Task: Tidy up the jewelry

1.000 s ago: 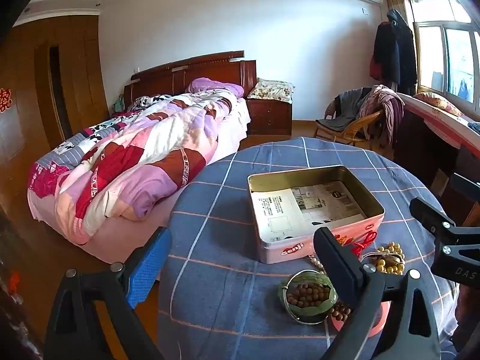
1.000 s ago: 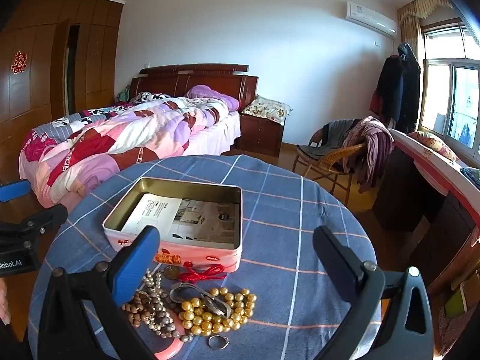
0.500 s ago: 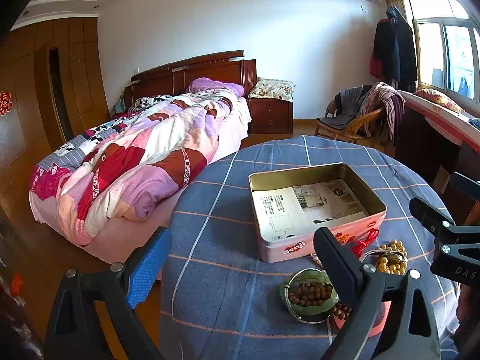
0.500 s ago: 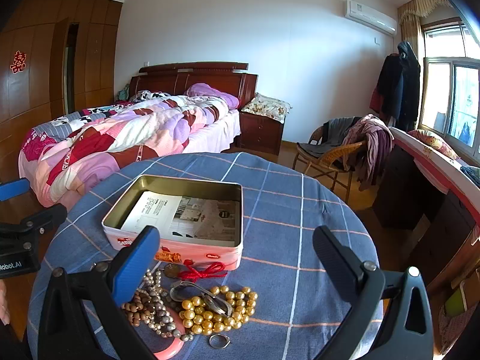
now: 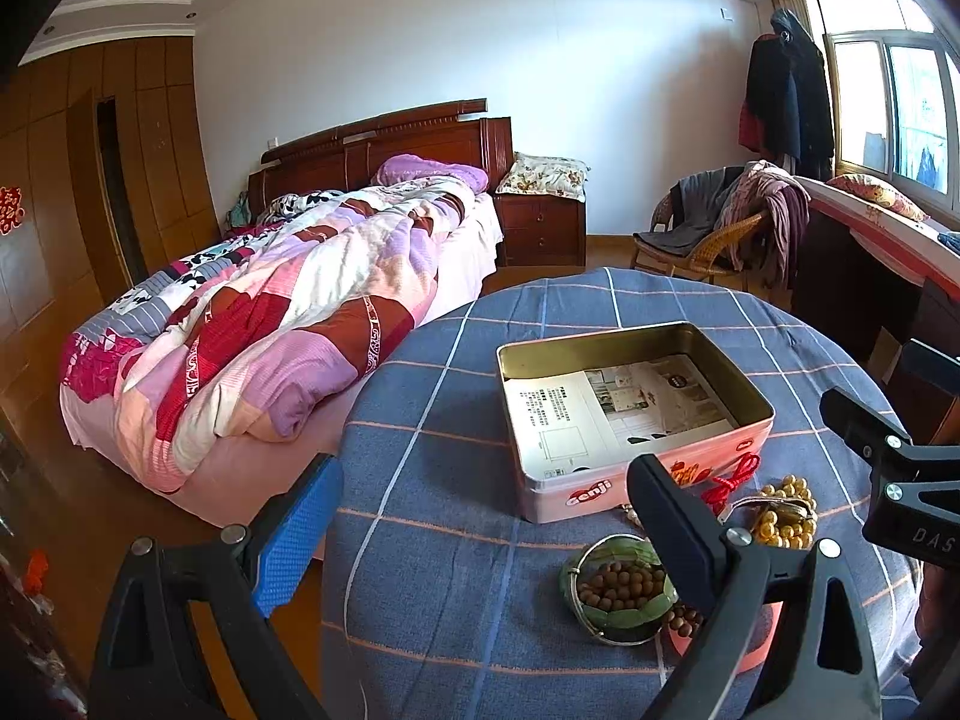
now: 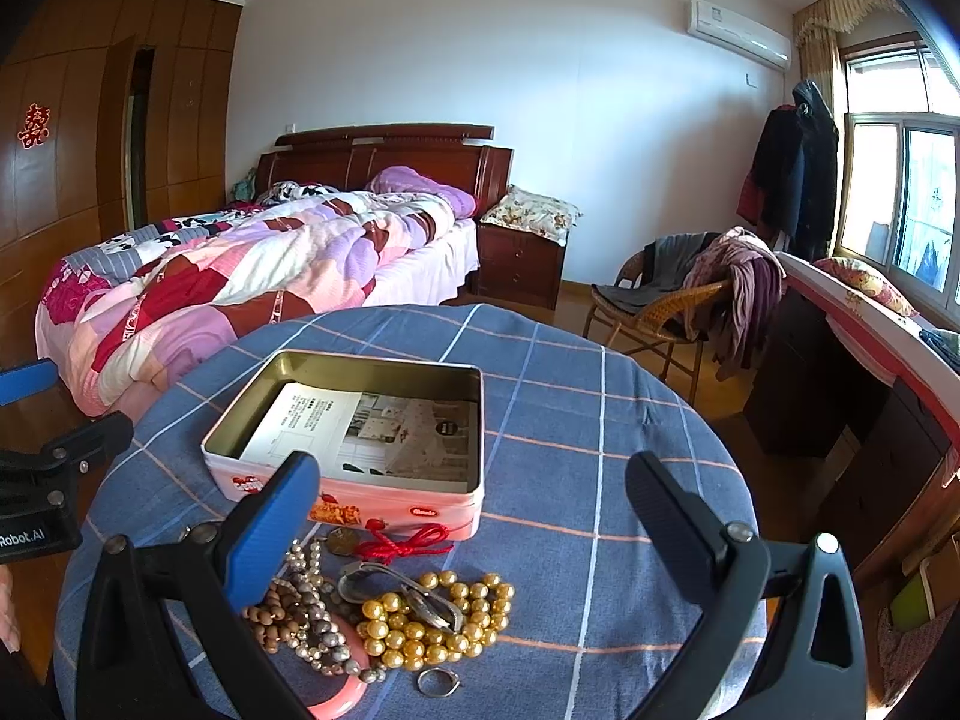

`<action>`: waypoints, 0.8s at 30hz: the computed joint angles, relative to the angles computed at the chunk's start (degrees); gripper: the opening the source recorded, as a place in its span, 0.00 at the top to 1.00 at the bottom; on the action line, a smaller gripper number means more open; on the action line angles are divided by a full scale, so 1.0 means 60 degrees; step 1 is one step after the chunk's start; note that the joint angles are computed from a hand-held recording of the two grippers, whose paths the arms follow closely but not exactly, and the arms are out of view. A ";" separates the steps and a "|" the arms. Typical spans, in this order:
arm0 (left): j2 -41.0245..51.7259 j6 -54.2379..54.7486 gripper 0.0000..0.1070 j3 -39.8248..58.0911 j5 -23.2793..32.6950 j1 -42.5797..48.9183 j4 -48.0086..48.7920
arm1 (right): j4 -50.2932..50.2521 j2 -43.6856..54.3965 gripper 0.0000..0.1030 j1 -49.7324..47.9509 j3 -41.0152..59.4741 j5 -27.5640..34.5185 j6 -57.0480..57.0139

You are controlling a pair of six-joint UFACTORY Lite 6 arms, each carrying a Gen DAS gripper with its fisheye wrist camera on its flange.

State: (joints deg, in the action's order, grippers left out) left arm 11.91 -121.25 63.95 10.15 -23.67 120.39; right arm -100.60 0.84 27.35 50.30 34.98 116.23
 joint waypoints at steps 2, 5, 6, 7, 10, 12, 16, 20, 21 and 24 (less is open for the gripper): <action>0.0018 0.0088 0.11 0.0012 0.0030 -0.0028 -0.0089 | -0.0122 0.0020 0.00 0.0008 -0.0071 0.0019 0.0146; 0.0020 0.0106 0.11 0.0009 0.0020 -0.0009 -0.0079 | -0.0080 0.0007 0.00 0.0007 -0.0061 0.0016 0.0110; 0.0015 0.0072 0.11 0.0010 -0.0001 0.0000 -0.0042 | -0.0041 -0.0018 0.00 -0.0007 -0.0048 -0.0012 0.0052; 0.0012 0.0002 0.11 -0.0001 0.0009 -0.0003 0.0026 | -0.0024 -0.0026 0.00 -0.0010 -0.0038 -0.0019 0.0033; 0.0033 0.0175 0.11 0.0024 0.0025 -0.0018 -0.0152 | -0.0044 0.0012 0.00 0.0005 -0.0033 0.0005 0.0065; 0.0032 0.0199 0.11 0.0017 0.0047 -0.0043 -0.0199 | 0.0006 -0.0013 0.00 -0.0005 -0.0019 -0.0020 0.0015; 0.0001 0.0101 0.11 -0.0041 0.0049 -0.0016 -0.0069 | -0.0059 0.0017 0.00 0.0006 -0.0043 -0.0002 0.0097; 0.0024 0.0223 0.11 -0.0012 0.0060 -0.0042 -0.0194 | -0.0097 0.0049 0.00 0.0008 -0.0044 0.0006 0.0147; 0.0016 0.0216 0.11 -0.0018 0.0053 -0.0036 -0.0189 | -0.0055 0.0034 0.00 -0.0001 -0.0025 -0.0003 0.0097; 0.0028 0.0259 0.11 -0.0021 0.0053 -0.0046 -0.0217 | -0.0016 0.0048 0.00 -0.0007 0.0005 -0.0018 0.0061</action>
State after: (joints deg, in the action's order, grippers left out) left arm 12.08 -119.70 63.82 10.46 -23.94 119.09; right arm -100.70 1.13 27.31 50.33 34.88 116.60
